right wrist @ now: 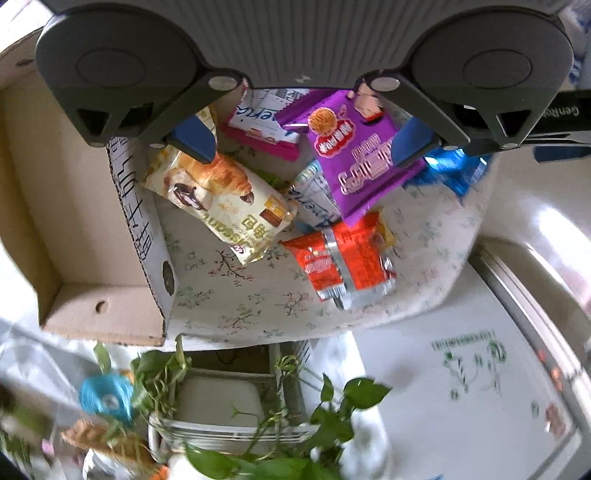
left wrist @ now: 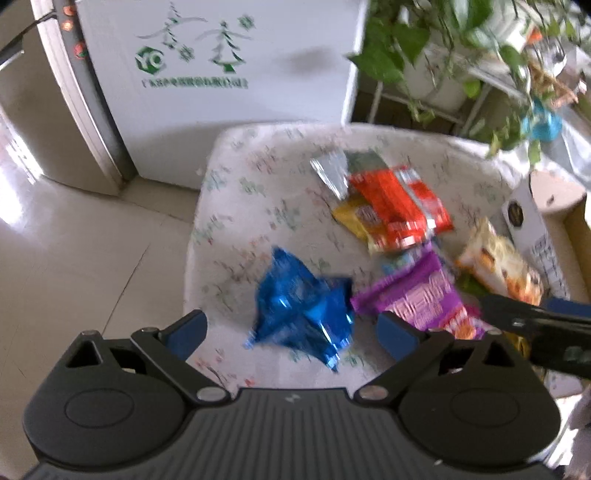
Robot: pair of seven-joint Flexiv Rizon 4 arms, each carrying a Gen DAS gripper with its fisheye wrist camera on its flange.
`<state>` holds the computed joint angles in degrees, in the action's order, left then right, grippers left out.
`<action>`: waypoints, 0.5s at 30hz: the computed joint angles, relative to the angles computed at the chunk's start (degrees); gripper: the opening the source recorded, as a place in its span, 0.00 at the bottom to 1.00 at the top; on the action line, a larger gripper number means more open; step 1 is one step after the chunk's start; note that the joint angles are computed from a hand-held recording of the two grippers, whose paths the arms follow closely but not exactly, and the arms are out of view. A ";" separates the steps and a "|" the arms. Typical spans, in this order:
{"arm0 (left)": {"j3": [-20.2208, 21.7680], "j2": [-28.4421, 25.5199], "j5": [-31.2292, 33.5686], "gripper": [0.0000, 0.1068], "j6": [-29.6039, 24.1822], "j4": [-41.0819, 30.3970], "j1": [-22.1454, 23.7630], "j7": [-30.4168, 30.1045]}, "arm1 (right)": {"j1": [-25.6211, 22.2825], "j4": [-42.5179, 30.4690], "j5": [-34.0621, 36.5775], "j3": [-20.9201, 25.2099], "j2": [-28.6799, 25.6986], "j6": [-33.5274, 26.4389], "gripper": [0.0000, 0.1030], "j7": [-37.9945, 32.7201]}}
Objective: Organize snacks
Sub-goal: 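Lower both open tools toward the purple bag and blue foil bag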
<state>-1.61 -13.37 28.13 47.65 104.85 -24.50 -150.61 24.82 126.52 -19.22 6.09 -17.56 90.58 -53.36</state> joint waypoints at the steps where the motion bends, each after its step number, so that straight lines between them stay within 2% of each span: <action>1: 0.38 0.37 0.90 0.93 -0.63 -0.31 -0.04 -0.23 | -3.47 -0.86 2.30 3.62 -0.26 0.16 1.00 -1.86; 3: 0.88 1.06 2.45 0.93 -1.75 -0.85 0.31 -0.39 | -6.35 -1.45 4.69 6.11 -0.17 1.34 1.00 -3.63; 5: 0.89 1.62 1.59 0.93 -0.61 -0.19 1.67 1.00 | -9.02 -1.99 6.94 8.51 -0.08 2.37 1.00 -5.26; 8: 1.00 2.08 0.29 0.93 2.84 1.68 3.20 1.38 | -16.46 -3.50 11.19 16.45 -1.03 3.16 1.00 -10.15; 10: 1.09 1.94 0.32 0.93 3.93 2.51 3.43 0.29 | -19.30 -3.93 12.72 19.90 -1.70 3.56 1.00 -12.91; 12: 0.77 1.68 -1.99 0.93 5.74 3.84 4.13 0.72 | -20.83 -4.15 13.38 22.13 -2.26 3.35 1.00 -15.39; 15: 0.31 1.25 -5.84 0.93 9.92 6.02 4.91 2.89 | -20.53 -4.07 13.63 22.64 -2.71 3.28 1.00 -17.89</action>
<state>-1.30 -12.12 22.29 57.57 110.87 -19.58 -147.72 4.29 122.46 -5.58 28.73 -20.27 93.85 -71.25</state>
